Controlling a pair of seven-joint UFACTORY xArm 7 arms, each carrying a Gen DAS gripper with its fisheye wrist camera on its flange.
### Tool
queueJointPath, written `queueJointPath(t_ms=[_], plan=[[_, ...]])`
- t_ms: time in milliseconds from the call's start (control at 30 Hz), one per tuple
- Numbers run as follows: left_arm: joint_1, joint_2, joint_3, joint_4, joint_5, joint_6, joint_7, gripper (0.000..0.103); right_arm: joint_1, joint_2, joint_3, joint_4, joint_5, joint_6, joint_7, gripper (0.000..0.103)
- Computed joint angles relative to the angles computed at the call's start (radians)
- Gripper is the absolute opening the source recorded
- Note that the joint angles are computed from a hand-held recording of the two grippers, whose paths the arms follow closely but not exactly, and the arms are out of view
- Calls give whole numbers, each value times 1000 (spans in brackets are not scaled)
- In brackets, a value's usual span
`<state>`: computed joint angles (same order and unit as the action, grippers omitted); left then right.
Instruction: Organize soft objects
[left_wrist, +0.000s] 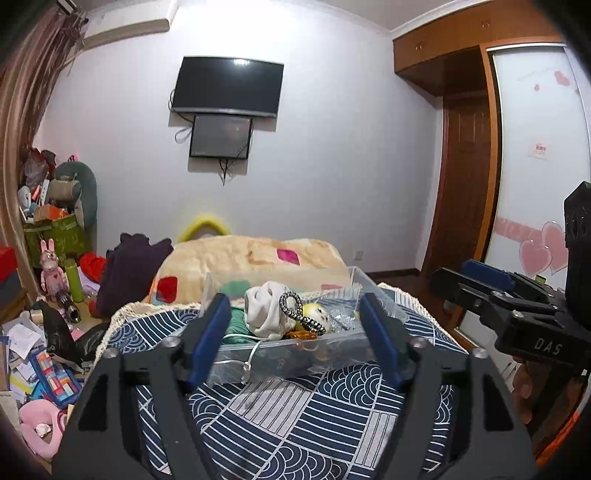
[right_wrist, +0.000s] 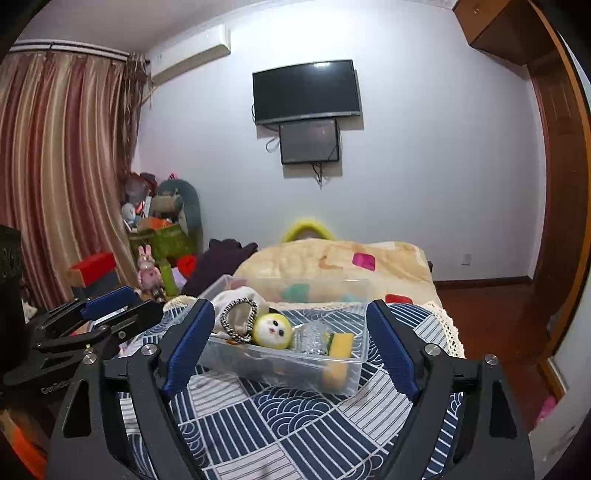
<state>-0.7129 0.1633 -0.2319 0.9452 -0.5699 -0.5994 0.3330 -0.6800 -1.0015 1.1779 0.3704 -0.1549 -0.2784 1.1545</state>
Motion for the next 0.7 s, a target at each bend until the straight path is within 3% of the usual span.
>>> queueJointPath(t_ms=[167, 333, 400, 533, 700], plan=[[6, -23, -12, -39, 19, -45, -11, 91, 10, -44, 5, 3, -1, 17, 7, 84], [-4, -21, -22, -52, -16, -89, 23, 100, 17, -79, 19, -2, -1, 19, 34, 96], [-5, -17, -25, -52, -24, -99, 32, 101, 19, -89, 23, -7, -1, 14, 47, 102], [7, -18, -29, -63, 2, -90, -6, 101, 18, -108, 31, -9, -8, 21, 68, 103], [-8, -7, -27, -58, -32, -107, 29, 101, 13, -106, 39, -13, -15, 13, 92, 103]])
